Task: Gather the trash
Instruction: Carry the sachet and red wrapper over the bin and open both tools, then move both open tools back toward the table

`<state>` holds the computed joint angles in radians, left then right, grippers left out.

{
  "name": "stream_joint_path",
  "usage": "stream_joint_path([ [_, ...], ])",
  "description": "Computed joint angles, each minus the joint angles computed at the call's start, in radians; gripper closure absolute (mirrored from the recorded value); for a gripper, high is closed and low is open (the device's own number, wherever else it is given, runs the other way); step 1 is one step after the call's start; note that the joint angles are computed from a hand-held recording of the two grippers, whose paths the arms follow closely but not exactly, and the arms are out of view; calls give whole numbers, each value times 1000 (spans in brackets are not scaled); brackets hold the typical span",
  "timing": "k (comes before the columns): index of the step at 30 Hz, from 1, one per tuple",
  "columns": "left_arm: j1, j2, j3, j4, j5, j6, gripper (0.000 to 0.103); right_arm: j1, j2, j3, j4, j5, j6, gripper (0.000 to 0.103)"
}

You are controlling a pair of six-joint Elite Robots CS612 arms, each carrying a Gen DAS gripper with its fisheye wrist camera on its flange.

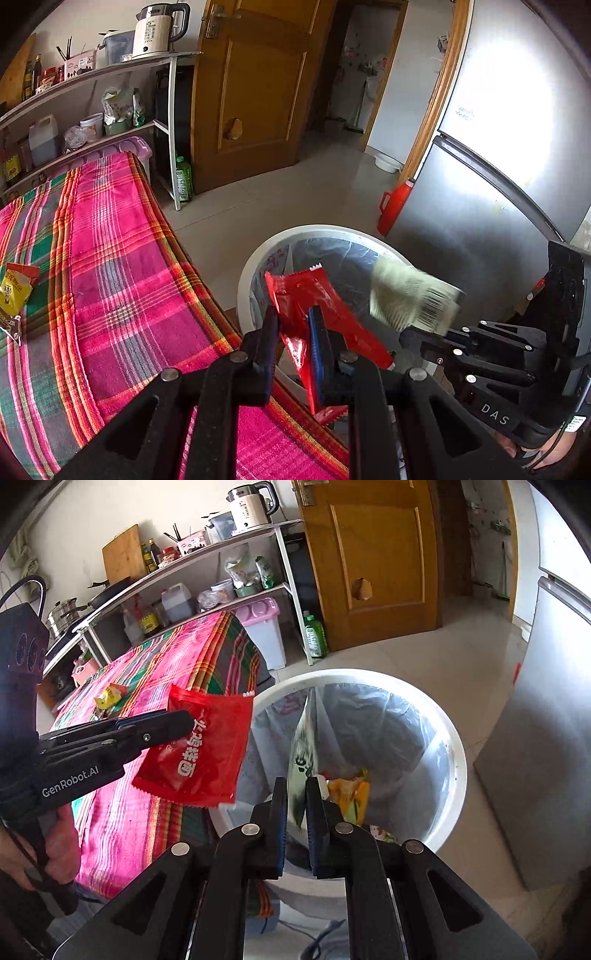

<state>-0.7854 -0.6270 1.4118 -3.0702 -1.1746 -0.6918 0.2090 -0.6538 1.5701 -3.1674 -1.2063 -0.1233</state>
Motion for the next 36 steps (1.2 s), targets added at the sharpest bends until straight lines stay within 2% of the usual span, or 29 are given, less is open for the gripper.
stream_joint_path([
  [6,3,6,-8,14,-10,-17,84,-2,3,-2,-2,3,10,84],
  [11,6,8,-7,-1,-14,-22,75,-4,0,2,-21,10,19,83],
  [20,2,-13,36,-53,2,-41,75,0,-14,24,-71,17,20,82],
  [34,-32,-84,166,-169,121,-49,75,20,-49,66,-149,35,-7,82],
  [36,-35,-92,185,-185,132,-55,67,24,-52,70,-154,42,-13,82],
])
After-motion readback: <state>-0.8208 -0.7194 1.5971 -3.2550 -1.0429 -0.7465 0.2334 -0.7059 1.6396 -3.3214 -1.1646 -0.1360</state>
